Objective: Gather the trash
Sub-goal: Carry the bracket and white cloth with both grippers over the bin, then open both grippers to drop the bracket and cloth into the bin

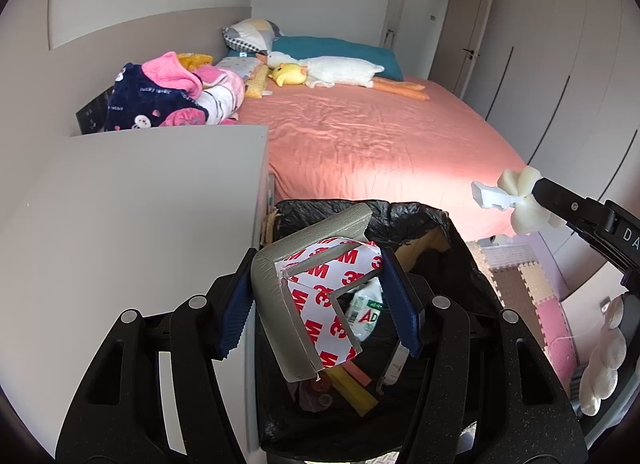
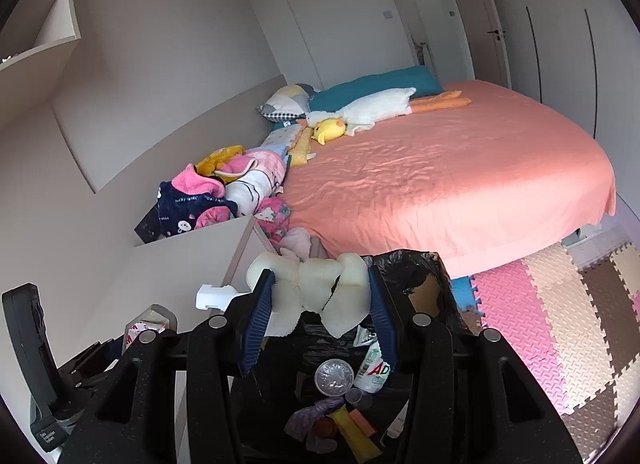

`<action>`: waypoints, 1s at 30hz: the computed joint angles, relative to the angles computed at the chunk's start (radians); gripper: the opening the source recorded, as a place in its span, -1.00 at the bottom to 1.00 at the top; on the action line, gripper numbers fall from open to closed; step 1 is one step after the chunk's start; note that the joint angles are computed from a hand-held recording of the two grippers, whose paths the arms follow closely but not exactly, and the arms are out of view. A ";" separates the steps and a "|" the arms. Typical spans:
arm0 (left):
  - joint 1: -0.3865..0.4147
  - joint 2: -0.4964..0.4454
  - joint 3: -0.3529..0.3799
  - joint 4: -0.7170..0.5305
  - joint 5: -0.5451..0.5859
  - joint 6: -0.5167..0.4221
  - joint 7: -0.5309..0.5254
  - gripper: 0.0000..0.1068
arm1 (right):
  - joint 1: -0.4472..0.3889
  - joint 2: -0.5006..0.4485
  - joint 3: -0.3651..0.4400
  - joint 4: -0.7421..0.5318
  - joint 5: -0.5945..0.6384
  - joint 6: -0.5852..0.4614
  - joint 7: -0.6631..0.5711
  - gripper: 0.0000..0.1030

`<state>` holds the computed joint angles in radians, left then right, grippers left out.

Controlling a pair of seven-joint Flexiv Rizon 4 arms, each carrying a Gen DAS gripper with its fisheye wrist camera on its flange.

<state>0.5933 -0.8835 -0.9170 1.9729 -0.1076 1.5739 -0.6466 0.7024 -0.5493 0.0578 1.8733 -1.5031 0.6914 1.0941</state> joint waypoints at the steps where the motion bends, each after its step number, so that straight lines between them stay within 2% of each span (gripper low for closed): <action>1: -0.003 0.000 0.001 -0.001 0.001 -0.002 0.001 0.10 | 0.000 0.003 0.001 0.006 0.003 -0.004 0.005 -0.07; 20: -0.082 -0.003 0.023 -0.034 -0.040 -0.055 0.066 0.10 | -0.011 0.045 0.033 0.099 0.055 -0.061 0.086 -0.06; 30: -0.121 0.009 0.050 -0.042 -0.089 -0.078 0.110 0.10 | -0.024 0.034 0.030 0.100 0.068 -0.030 0.091 -0.05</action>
<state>0.4725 -0.8747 -0.8674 1.9308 -0.1963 1.4956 -0.5365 0.6782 -0.5154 0.0877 1.9733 -1.4354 0.6613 1.1848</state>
